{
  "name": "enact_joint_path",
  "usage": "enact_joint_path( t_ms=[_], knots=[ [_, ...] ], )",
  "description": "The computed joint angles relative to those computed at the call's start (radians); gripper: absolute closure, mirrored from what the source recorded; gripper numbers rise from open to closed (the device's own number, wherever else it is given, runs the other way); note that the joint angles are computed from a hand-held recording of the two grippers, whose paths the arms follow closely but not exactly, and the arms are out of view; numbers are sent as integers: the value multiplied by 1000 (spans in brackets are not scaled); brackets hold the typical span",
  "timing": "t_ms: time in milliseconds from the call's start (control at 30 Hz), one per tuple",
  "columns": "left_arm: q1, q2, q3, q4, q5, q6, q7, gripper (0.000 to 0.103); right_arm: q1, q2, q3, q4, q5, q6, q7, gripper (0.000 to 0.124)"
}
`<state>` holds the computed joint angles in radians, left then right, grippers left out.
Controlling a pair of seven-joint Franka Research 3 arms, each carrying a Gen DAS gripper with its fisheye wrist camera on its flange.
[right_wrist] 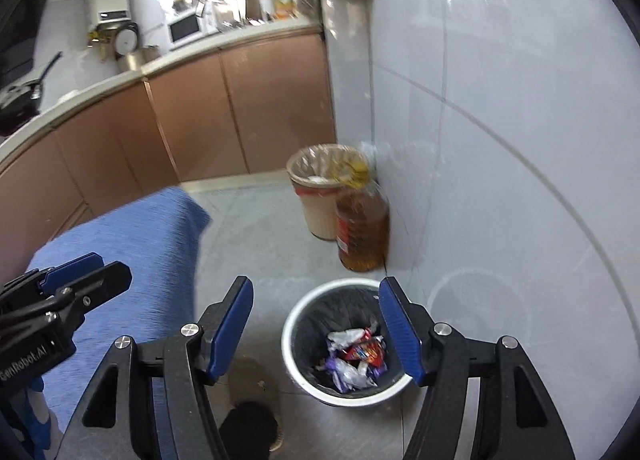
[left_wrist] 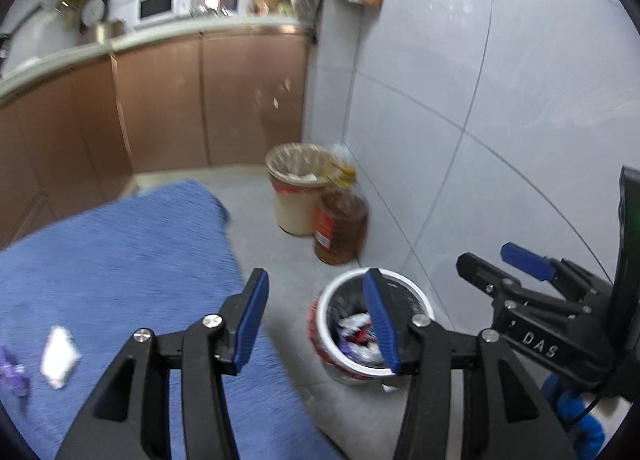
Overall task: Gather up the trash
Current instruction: 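Move both open tools back to the last purple wrapper and tissue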
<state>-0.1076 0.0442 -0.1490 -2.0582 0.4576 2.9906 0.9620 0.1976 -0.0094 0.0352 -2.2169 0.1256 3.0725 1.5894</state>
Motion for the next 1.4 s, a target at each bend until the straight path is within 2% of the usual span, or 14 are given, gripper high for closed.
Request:
enact_joint_path(
  t_ms=[67, 167, 267, 400, 500, 600, 700, 1000, 1200, 1400],
  knots=[
    [9, -61, 20, -47, 142, 9, -129, 50, 11, -35, 11, -19, -5, 16, -8, 59],
    [70, -154, 1, -110, 325, 10, -301, 45, 39, -70, 19, -33, 58, 30, -76, 57],
    [146, -246, -36, -172, 435, 10, -416, 42, 77, -106, 23, -46, 114, 47, -143, 56],
    [226, -350, -73, -245, 492, 14, -490, 38, 136, -138, 13, -53, 196, 66, -237, 53],
    [272, -414, -87, -298, 496, 29, -516, 37, 196, -162, -10, -57, 271, 73, -317, 51],
    [338, -471, -121, -342, 514, 52, -552, 35, 187, -184, 24, -62, 267, 74, -322, 51],
    [370, -517, -127, -382, 499, 66, -548, 33, 186, -200, 44, -69, 254, 77, -321, 50],
    [445, -616, -133, -487, 396, 130, -479, 31, 95, -229, 170, -82, 107, 69, -192, 46],
    [484, -642, -122, -540, 328, 170, -419, 29, 68, -220, 217, -64, 12, 52, -114, 45],
    [536, -661, -118, -587, 268, 198, -355, 28, 95, -176, 222, -23, -54, 33, -71, 45]
  ],
)
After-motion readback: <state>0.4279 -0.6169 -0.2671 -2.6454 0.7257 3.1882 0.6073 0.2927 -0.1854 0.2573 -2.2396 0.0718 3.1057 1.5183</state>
